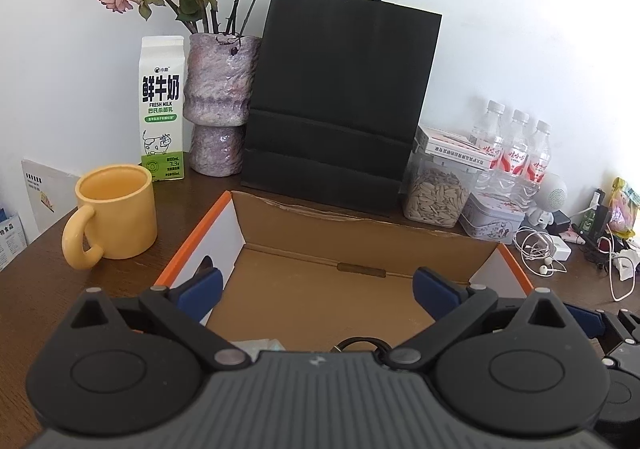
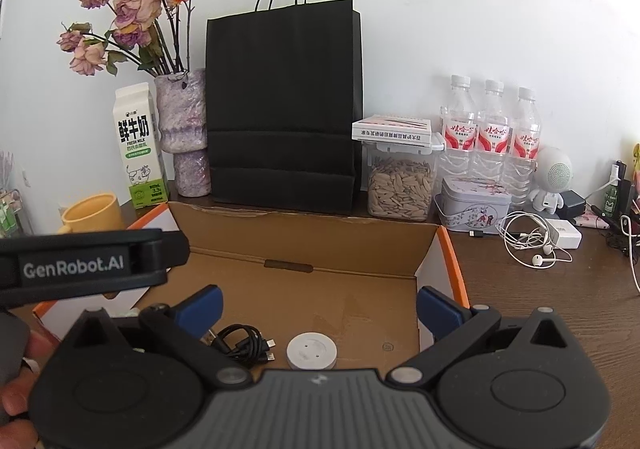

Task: Organize objects
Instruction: 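Carry the lid and cable into the cardboard box and open both grippers, then move the right gripper to the navy zippered case and close on it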

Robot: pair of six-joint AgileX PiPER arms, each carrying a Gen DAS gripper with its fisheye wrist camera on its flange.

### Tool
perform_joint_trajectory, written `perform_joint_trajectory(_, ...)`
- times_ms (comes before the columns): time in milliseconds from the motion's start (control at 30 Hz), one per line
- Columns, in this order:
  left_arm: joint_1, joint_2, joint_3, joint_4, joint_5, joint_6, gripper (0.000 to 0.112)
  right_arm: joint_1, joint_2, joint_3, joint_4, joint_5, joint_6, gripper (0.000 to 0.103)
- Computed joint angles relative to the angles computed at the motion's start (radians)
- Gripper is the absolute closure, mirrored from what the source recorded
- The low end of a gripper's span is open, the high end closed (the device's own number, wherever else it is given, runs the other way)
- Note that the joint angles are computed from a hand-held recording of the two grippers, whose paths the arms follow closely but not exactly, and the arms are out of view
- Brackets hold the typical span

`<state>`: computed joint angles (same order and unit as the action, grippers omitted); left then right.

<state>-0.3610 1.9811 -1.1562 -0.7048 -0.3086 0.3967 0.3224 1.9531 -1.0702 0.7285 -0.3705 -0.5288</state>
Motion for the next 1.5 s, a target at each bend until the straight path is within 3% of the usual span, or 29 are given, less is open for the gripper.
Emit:
perform_joint_trajectory(300,-0.014,-0.050,0.073,0.067,-0.057,-0.056,0.009,0.017,-0.041,0.054,-0.006,-0.058,0.002,0.000)
perform_joint_trajectory(667,-0.030,-0.121,0.230,0.228,-0.222,-0.210,0.009,0.085,-0.109,0.179,0.003,-0.192,-0.019,0.000)
perform_joint_trajectory(933,-0.037,-0.173,0.436,0.343,-0.427,-0.353,0.009,0.160,-0.174,0.362,-0.031,-0.349,0.067,0.000)
perform_joint_trajectory(1233,-0.075,-0.152,0.671,0.398,-0.743,-0.458,0.009,0.266,-0.218,0.563,-0.027,-0.544,0.185,0.000)
perform_joint_trajectory(1500,-0.076,-0.111,0.803,0.433,-0.903,-0.499,0.009,0.368,-0.187,0.717,0.030,-0.718,0.300,0.000)
